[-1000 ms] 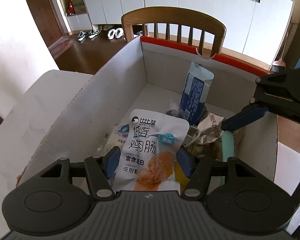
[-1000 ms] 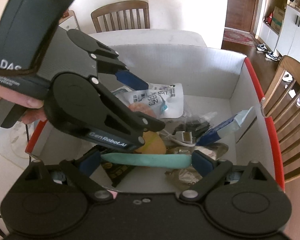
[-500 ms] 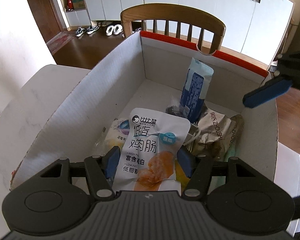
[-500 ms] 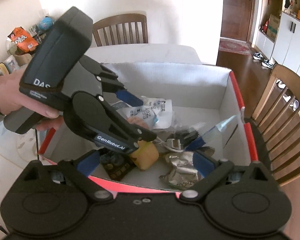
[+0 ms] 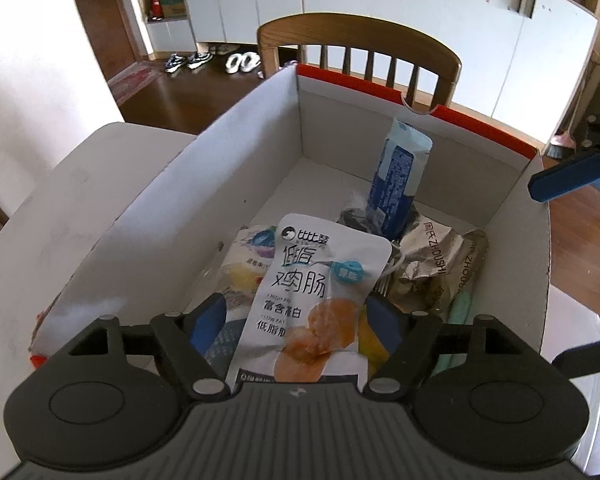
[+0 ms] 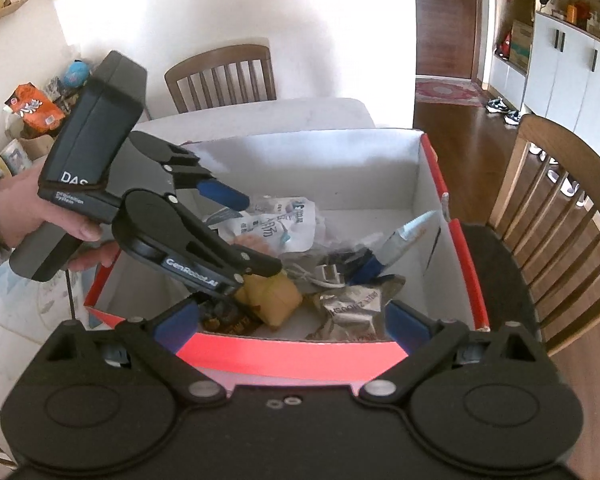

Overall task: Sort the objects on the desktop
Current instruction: 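Lower both items into the shoebox and open both tools, then lift both tools up out of the shoebox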

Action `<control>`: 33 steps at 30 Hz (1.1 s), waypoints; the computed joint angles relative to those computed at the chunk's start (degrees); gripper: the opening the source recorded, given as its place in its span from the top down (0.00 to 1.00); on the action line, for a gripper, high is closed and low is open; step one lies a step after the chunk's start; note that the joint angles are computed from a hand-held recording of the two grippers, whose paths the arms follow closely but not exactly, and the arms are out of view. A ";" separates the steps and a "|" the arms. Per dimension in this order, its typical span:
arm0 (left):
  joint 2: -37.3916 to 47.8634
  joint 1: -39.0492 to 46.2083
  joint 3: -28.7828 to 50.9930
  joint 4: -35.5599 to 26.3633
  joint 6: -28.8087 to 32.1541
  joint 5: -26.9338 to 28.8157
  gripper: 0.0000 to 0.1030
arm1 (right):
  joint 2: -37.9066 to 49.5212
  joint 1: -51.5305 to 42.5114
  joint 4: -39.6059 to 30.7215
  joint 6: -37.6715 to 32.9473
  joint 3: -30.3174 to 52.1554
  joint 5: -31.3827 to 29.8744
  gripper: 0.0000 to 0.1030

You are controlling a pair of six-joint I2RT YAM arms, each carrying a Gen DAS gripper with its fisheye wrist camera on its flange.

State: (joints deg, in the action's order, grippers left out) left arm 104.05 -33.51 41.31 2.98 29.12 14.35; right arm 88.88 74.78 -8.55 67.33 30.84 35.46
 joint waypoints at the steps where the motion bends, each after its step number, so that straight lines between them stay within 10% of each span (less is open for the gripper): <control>1: -0.37 0.42 -0.28 -0.06 -0.39 0.37 0.25 | -0.08 0.31 -0.23 0.41 0.06 0.35 0.03; 33: -33.08 11.55 -17.37 -7.36 -8.75 5.63 0.14 | 3.84 10.87 -15.41 10.95 10.97 15.13 0.01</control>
